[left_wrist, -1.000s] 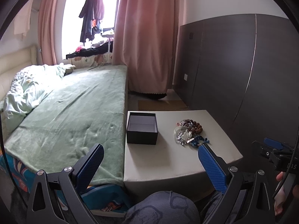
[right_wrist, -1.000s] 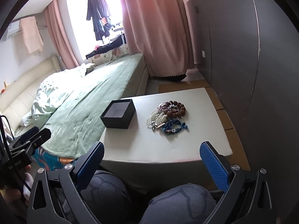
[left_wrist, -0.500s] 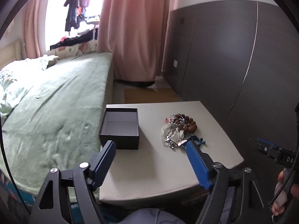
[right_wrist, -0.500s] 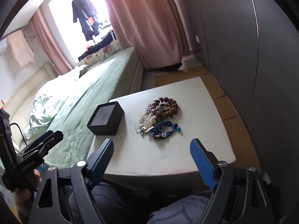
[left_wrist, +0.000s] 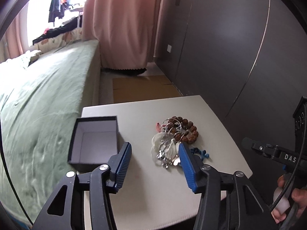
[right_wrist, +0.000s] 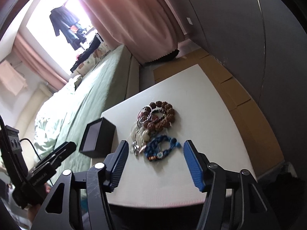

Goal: Organize jewelry
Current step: 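Move both grippers down toward the jewelry pile beside the black box, then grasp the silver chain with the left gripper while the right gripper grasps the blue braided bracelet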

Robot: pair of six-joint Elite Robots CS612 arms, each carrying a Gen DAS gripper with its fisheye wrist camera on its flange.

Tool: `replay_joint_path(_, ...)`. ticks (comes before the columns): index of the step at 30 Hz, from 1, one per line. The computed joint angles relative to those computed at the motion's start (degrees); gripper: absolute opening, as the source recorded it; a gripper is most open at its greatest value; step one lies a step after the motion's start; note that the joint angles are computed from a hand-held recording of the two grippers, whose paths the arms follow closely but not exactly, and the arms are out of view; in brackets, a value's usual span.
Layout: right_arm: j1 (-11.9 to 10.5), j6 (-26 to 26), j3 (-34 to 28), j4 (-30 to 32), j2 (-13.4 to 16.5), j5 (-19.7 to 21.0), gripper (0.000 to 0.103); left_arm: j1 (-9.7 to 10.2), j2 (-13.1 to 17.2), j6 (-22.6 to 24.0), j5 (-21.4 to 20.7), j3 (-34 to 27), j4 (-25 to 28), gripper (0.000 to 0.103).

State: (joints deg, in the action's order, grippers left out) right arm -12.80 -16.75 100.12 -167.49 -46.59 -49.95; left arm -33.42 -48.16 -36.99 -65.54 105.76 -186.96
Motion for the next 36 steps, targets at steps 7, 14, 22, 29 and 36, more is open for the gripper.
replay_joint_path(7,1.0,3.8,-5.8,4.2,2.5,-0.4,0.055,2.70,1.9,1.3,-5.3,-5.5,5.5,0.040)
replay_joint_path(14,2.1,7.8,-11.4,10.2,5.2,-0.7,0.052,4.90,4.0,2.7,-9.8,-10.9,11.0,0.039)
replay_joint_path(22,2.0,12.2,-13.3,8.0,7.9,2.2,0.052,7.04,7.7,5.0,-15.0,-17.8,18.8,0.027)
replay_joint_path(29,2.1,12.2,-13.7,10.4,8.5,0.2,0.052,8.60,10.4,3.6,-19.2,-22.0,25.0,0.020)
replay_joint_path(36,1.8,11.9,-14.2,13.0,8.8,-0.2,0.052,9.59,12.7,2.2,-23.2,-24.9,27.8,0.019)
